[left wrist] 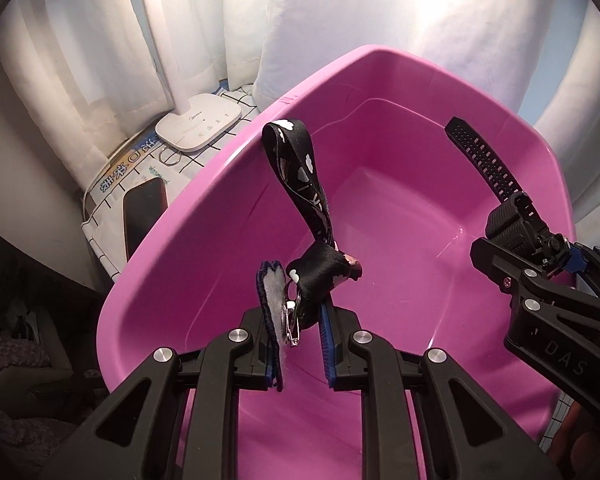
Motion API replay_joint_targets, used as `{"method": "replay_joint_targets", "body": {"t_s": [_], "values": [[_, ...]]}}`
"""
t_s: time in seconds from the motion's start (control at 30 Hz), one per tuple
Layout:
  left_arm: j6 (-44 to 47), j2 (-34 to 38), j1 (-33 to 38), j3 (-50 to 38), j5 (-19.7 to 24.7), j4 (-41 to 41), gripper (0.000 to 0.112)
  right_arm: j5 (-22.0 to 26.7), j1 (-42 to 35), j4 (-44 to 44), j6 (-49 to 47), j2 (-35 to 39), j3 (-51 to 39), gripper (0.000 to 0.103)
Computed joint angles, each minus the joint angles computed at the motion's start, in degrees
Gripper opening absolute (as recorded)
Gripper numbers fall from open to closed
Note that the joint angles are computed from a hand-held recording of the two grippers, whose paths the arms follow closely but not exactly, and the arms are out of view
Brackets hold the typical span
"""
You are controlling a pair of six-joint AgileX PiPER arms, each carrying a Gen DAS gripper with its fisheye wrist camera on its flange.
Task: Organize jewelry
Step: 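Carry the watch and scarf tie into the pink tub and open both tools, then withdraw both tools from the tub back over the table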
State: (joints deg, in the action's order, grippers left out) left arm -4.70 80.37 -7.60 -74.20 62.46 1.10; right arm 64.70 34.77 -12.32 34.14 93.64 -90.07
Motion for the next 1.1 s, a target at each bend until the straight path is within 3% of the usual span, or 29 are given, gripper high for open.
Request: {"method": "replay_joint_targets", "body": {"t_s": [0.23, 0.37, 0.73, 1.1], "values": [[1.39, 2.64, 0.22, -1.19, 1.94, -1.00, 0.024, 0.37, -0.28, 0.00, -0.23, 0.89, -0.48, 0.068], [1.38, 2.02, 0.93, -0.97, 1.45, -1.02, 0.059, -0.27, -0.91, -0.04, 0.29, -0.46, -0.39, 0.068], [0.65, 0.96, 0.37, -0.59, 1.07, 0.36, 0.061, -0.41, -0.29, -1.90, 1.60, -1.55, -0.23, 0.068], [-0.68, -3.33, -3.07, 0.91, -0.11, 1.74, 0.063, -1.44, 1.04, -4.17, 6.86, -9.58, 6.96, 0.068]]}}
